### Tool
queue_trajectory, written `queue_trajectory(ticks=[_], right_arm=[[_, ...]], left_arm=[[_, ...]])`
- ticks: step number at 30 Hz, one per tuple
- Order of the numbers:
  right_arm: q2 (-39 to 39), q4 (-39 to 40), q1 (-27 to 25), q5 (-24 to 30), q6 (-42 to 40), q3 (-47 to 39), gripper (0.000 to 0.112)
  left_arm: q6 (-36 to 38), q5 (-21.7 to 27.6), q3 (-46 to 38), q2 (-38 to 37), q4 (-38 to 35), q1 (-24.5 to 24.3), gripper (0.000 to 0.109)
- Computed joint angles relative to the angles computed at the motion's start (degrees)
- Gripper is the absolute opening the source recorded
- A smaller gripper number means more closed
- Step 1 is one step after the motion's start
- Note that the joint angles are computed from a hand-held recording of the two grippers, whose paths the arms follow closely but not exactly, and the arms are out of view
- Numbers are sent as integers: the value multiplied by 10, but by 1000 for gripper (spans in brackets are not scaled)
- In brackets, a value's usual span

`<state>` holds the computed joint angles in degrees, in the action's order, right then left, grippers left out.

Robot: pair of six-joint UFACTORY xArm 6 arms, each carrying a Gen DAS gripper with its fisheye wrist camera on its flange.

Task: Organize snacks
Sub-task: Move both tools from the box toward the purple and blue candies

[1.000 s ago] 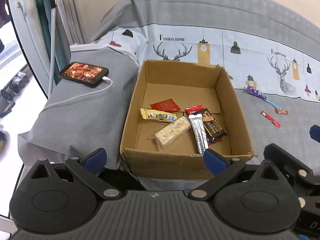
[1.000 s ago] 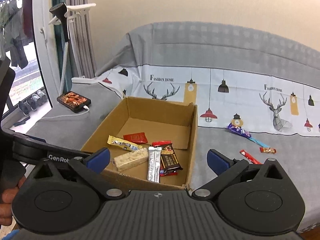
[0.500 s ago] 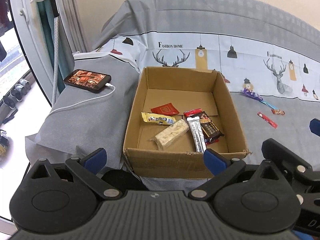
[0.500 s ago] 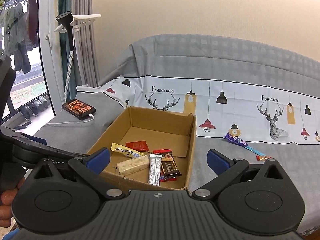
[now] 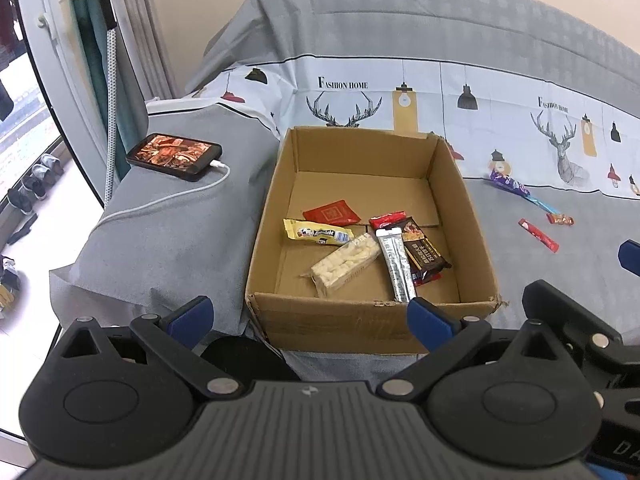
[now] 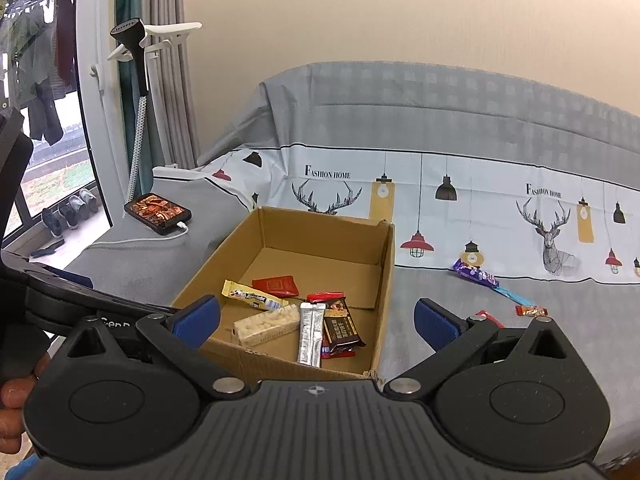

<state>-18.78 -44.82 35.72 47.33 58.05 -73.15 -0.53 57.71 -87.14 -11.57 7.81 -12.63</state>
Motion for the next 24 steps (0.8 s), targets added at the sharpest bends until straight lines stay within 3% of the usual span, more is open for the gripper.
queue_trajectory(ticks=[24], right_arm=[[-16,86,-74,-48,-8,58,102]], left_arm=[[-6,60,-77,88,39,-43,103]])
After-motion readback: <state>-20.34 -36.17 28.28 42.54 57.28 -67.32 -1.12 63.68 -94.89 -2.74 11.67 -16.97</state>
